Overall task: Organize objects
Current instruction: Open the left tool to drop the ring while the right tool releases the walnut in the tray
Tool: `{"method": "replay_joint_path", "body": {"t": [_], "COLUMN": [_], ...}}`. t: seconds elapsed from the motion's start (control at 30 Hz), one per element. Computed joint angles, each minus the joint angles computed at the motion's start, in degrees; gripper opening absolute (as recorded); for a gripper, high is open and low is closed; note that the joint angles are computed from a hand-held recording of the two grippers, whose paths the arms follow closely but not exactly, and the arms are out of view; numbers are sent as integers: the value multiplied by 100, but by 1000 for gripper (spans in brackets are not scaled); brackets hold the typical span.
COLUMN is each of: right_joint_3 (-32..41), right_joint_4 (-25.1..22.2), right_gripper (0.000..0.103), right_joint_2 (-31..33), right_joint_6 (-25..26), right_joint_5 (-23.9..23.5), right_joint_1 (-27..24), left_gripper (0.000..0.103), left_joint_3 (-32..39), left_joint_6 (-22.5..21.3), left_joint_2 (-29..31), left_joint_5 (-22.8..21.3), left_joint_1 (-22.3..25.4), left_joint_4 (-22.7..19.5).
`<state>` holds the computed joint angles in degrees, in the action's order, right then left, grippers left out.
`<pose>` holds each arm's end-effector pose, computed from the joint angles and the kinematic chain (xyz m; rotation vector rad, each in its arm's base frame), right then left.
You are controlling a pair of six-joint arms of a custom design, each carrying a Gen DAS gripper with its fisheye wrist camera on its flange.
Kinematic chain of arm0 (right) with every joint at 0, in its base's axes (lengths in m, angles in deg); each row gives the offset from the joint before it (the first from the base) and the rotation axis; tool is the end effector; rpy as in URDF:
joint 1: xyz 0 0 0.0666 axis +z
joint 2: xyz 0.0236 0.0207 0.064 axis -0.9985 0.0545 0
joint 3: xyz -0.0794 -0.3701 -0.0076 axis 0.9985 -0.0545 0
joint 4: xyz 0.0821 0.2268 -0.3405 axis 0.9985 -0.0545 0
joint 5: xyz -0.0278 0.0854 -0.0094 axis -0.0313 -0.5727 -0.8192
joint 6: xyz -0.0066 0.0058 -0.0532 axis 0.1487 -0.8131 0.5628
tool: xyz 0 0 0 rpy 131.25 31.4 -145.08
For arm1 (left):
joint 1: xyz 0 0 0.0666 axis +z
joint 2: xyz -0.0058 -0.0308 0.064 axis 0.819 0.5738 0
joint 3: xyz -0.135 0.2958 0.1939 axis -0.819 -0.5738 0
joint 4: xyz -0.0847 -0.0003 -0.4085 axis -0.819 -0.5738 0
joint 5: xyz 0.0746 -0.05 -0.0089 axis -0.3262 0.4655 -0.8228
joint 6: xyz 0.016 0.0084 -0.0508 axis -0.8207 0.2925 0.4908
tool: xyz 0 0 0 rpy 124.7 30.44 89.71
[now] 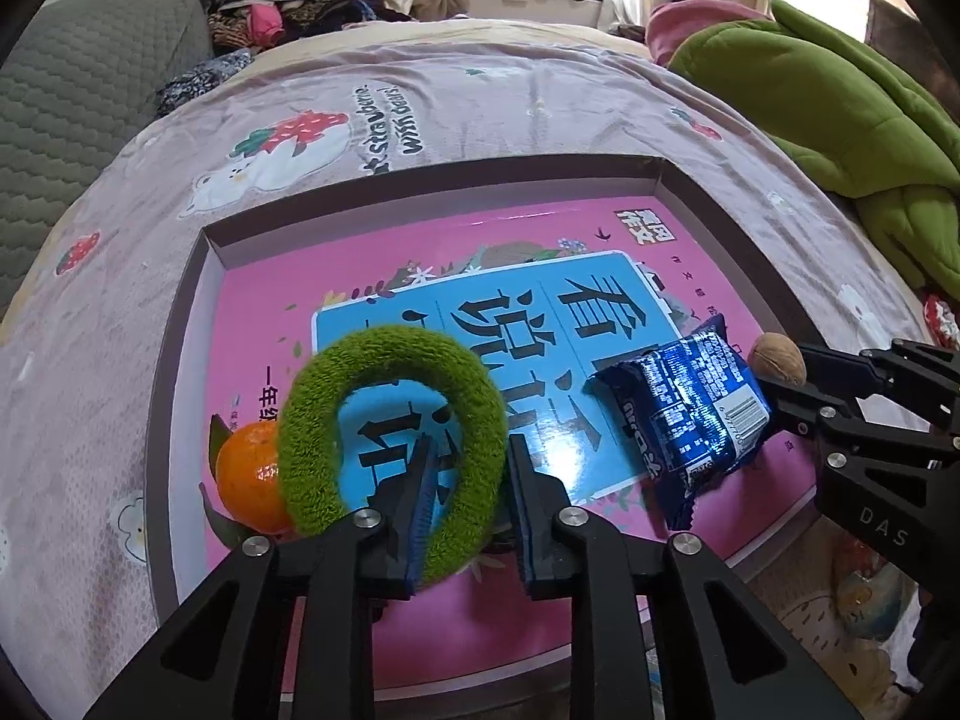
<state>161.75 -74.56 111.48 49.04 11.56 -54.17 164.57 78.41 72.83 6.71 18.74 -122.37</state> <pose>0.5197 0.3328 0.3469 -0.8594 2.4688 0.1572 0.4654 -0.3241 0.3605 -0.2707 2.5407 0.0522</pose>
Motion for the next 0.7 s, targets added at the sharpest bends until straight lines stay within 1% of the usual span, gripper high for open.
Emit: {"method": "replay_joint_path", "body": {"t": [0.1, 0.4, 0.47, 0.5, 0.53, 0.7], "right_joint_3": [18, 53, 57, 67, 72, 80], "right_joint_4": [-25, -61, -66, -75, -72, -35], "right_gripper": [33, 35, 37, 38, 39, 40], "right_joint_2": [-9, -18, -34, -38, -47, -125], "right_joint_6": [29, 6, 9, 9, -4, -36], "right_joint_5": [53, 83, 86, 78, 80, 61], "right_joint_1": [13, 2, -1, -6, -10, -16], "left_gripper": [29, 30, 36, 47, 54, 55], "left_joint_3": [-23, -13, 21, 28, 37, 69], "left_joint_6": [60, 83, 81, 88, 80, 80], "left_joint_2": [-22, -17, -1, 0, 4, -29], "left_joint_5": [22, 16, -11, -15, 13, -24], "left_joint_1": [19, 15, 8, 6, 5, -34], "left_joint_4": [-4, -49, -128, -146, -155, -152]}}
